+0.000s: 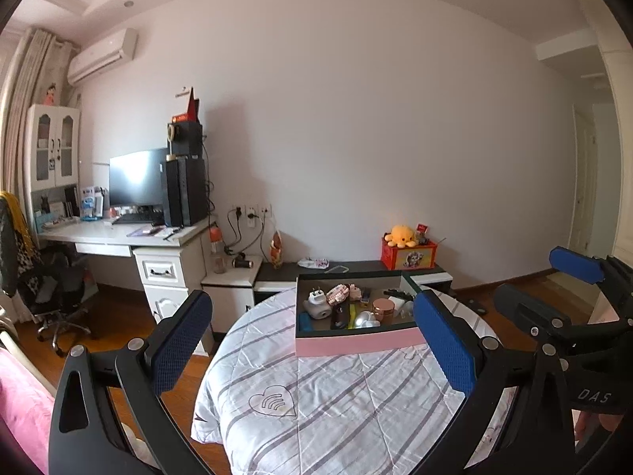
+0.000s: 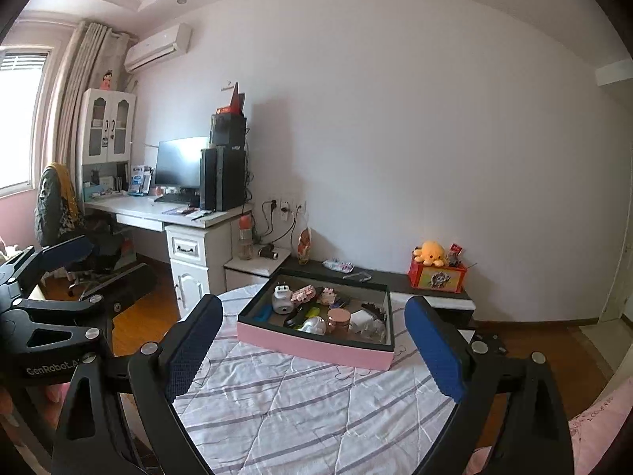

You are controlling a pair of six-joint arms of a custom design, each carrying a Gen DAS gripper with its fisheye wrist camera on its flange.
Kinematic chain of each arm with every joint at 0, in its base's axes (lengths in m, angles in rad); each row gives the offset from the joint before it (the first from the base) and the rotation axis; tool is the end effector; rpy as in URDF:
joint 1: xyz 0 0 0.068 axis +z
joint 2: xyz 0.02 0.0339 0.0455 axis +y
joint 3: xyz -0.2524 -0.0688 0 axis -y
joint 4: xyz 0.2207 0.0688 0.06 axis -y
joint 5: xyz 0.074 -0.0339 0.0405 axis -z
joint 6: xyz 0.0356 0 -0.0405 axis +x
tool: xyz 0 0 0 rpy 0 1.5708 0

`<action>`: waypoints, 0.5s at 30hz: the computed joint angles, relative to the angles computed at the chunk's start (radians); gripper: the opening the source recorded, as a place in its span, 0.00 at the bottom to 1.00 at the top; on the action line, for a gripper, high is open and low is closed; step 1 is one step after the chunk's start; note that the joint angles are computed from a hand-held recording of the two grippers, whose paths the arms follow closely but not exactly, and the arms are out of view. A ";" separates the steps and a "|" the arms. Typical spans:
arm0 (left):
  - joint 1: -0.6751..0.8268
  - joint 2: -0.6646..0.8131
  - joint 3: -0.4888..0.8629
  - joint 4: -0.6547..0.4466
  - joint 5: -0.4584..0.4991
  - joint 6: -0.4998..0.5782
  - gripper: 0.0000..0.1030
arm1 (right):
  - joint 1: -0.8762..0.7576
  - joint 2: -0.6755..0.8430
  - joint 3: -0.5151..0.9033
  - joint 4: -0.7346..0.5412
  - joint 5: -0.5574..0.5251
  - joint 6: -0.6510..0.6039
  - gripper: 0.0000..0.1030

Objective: Organize rigid objects

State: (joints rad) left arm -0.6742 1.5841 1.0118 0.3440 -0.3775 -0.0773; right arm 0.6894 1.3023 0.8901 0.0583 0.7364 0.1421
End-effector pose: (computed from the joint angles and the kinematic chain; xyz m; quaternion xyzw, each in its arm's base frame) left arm 0.2783 -0.2056 0.2726 0.1146 0.7695 -0.0875 0.6222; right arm 0.2262 0.1555 0.2886 -0.0088 0.7927 -0.0548 0.6071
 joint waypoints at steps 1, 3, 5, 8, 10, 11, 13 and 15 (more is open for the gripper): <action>-0.006 -0.013 -0.013 0.005 -0.007 0.003 1.00 | 0.014 -0.011 -0.008 -0.003 0.017 0.003 0.92; -0.027 -0.047 -0.043 0.011 -0.042 0.015 1.00 | 0.048 -0.028 -0.017 -0.011 0.059 0.007 0.92; -0.051 -0.079 -0.076 0.037 -0.085 0.040 1.00 | 0.074 -0.047 -0.027 -0.020 0.085 0.018 0.92; -0.086 -0.127 -0.117 0.060 -0.135 0.070 1.00 | 0.114 -0.076 -0.045 -0.020 0.121 0.029 0.92; -0.109 -0.161 -0.144 0.072 -0.167 0.083 1.00 | 0.146 -0.094 -0.058 -0.013 0.160 0.026 0.92; -0.118 -0.177 -0.157 0.075 -0.177 0.087 1.00 | 0.162 -0.100 -0.057 -0.018 0.180 0.026 0.92; -0.131 -0.204 -0.172 0.071 -0.183 0.089 1.00 | 0.198 -0.120 -0.062 -0.032 0.219 0.027 0.92; -0.148 -0.242 -0.190 0.055 -0.186 0.085 1.00 | 0.237 -0.136 -0.061 -0.053 0.264 0.033 0.92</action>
State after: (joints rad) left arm -0.8226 1.3421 0.8217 0.3992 -0.5639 0.0075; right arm 0.9265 1.1661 0.8295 0.0057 1.0003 0.1748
